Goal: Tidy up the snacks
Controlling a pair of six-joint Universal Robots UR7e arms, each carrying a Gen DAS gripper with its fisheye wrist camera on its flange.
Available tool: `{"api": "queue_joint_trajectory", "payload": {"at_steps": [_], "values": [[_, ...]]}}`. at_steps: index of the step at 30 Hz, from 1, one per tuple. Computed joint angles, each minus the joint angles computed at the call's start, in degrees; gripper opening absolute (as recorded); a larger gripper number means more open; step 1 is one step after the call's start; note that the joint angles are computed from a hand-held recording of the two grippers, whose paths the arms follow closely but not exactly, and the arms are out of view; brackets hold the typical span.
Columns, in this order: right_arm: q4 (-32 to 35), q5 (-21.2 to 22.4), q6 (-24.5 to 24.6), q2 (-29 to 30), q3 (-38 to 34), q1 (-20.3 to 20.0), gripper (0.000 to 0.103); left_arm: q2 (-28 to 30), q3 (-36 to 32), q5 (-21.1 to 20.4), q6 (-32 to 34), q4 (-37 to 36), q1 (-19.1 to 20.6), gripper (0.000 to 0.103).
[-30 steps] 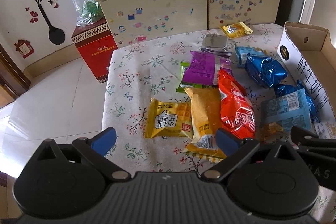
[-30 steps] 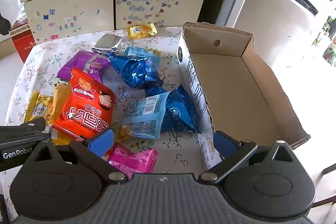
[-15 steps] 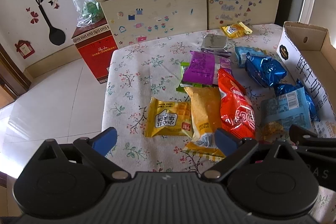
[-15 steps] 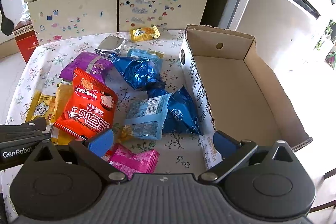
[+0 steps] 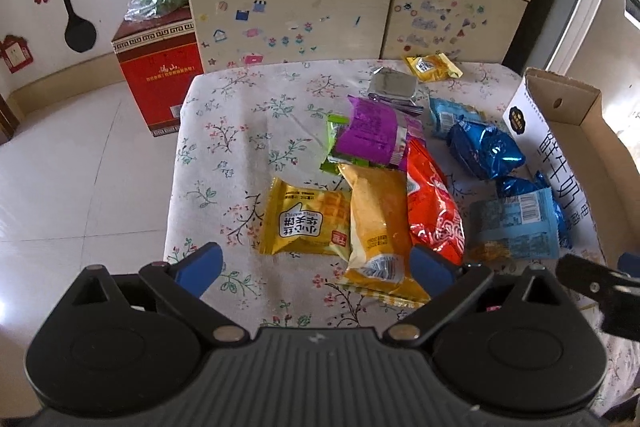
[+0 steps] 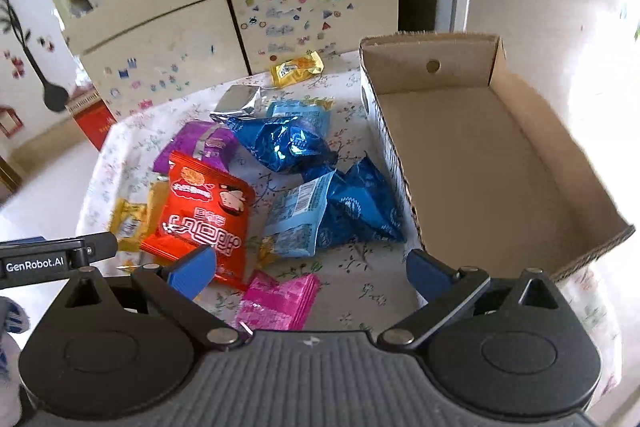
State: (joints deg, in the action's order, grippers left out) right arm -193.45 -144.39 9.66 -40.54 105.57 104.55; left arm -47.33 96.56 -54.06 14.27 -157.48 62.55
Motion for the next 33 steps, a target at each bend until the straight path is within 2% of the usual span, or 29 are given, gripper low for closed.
{"api": "queue_joint_trajectory", "payload": {"at_steps": [4,9,14,20,33], "values": [[-1.6,2.8,0.2,-1.1,2.0,-0.5,0.103,0.4,-1.2,0.7,4.1,0.2,-0.1,0.099],[-1.1,7.8,1.5,-2.3,4.2,-1.6,0.099,1.2,-3.0,-0.9,9.0,0.7,-0.2,0.099],[1.2,10.2,3.6,-2.4,4.7,-2.6,0.088,2.7,-4.5,-4.9,10.9,1.4,0.0,0.099],[2.3,12.5,6.3,-2.7,5.1,-3.5,0.085,5.4,-6.7,-8.2,9.3,3.7,-0.2,0.098],[5.3,17.1,12.6,-3.8,5.5,-5.9,0.084,10.4,-9.6,-5.8,13.5,5.8,-1.3,0.093]]}}
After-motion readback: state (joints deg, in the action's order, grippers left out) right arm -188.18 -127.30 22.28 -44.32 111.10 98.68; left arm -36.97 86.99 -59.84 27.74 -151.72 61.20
